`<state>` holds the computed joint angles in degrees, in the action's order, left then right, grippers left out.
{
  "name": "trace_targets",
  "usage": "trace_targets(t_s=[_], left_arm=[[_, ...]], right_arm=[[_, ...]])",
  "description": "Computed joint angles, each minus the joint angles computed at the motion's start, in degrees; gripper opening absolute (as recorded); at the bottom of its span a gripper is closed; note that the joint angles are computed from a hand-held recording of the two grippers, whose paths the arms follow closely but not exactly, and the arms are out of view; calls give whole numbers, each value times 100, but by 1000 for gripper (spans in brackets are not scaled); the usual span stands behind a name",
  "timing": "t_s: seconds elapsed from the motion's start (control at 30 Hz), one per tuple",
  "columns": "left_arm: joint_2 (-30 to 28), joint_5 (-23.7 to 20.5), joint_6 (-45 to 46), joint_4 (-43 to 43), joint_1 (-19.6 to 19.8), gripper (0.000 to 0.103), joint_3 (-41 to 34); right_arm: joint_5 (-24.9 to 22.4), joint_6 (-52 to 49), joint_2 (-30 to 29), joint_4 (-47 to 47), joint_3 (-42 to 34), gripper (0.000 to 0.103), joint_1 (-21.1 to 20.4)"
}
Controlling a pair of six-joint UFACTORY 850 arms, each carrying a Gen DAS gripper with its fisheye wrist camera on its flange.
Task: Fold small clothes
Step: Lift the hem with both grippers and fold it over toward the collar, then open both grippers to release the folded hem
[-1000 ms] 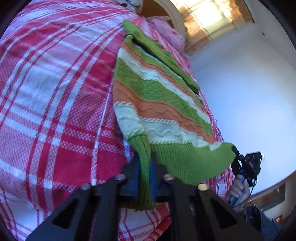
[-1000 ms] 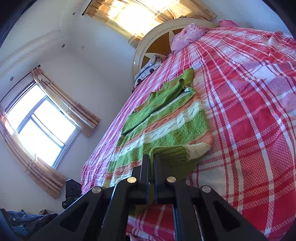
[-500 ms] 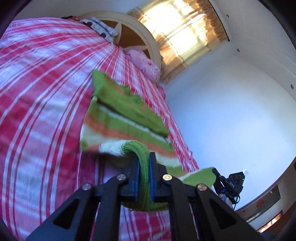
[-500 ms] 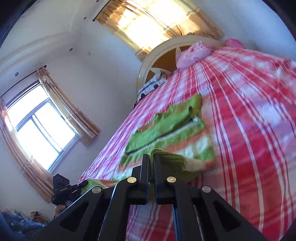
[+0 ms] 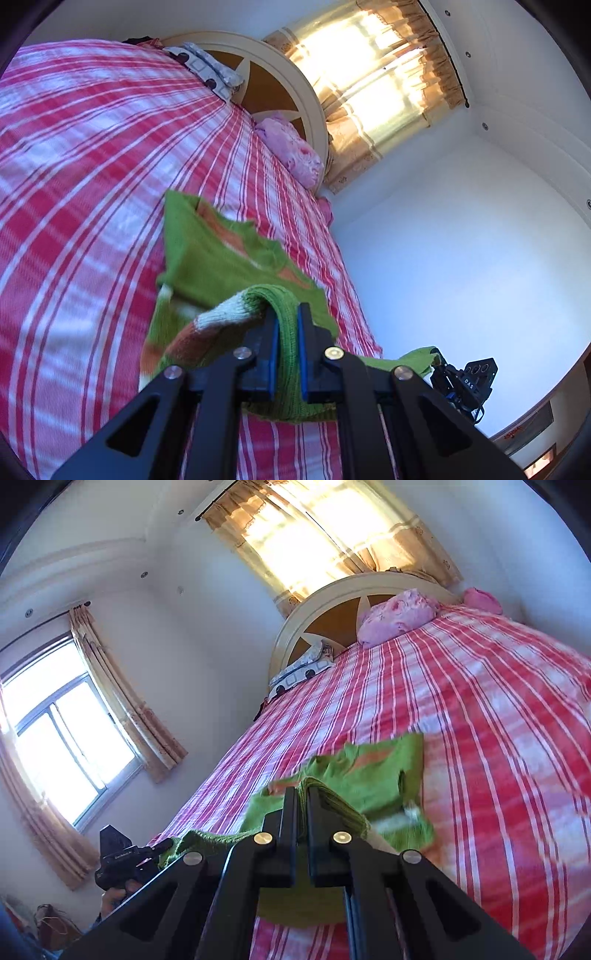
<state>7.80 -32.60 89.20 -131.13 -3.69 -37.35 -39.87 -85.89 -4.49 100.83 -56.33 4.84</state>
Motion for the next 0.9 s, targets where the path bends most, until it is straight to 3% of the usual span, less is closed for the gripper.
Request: trace_targets(t_s=[0.4, 0.9], left_arm=[[-1367, -54, -460, 490, 332, 9, -1310], [-2848, 298, -1816, 1468, 450, 10, -2564]], right_arm=[[679, 806, -1400, -671, -1664, 4, 217], [1062, 3814, -3569, -3469, -4181, 4, 415]])
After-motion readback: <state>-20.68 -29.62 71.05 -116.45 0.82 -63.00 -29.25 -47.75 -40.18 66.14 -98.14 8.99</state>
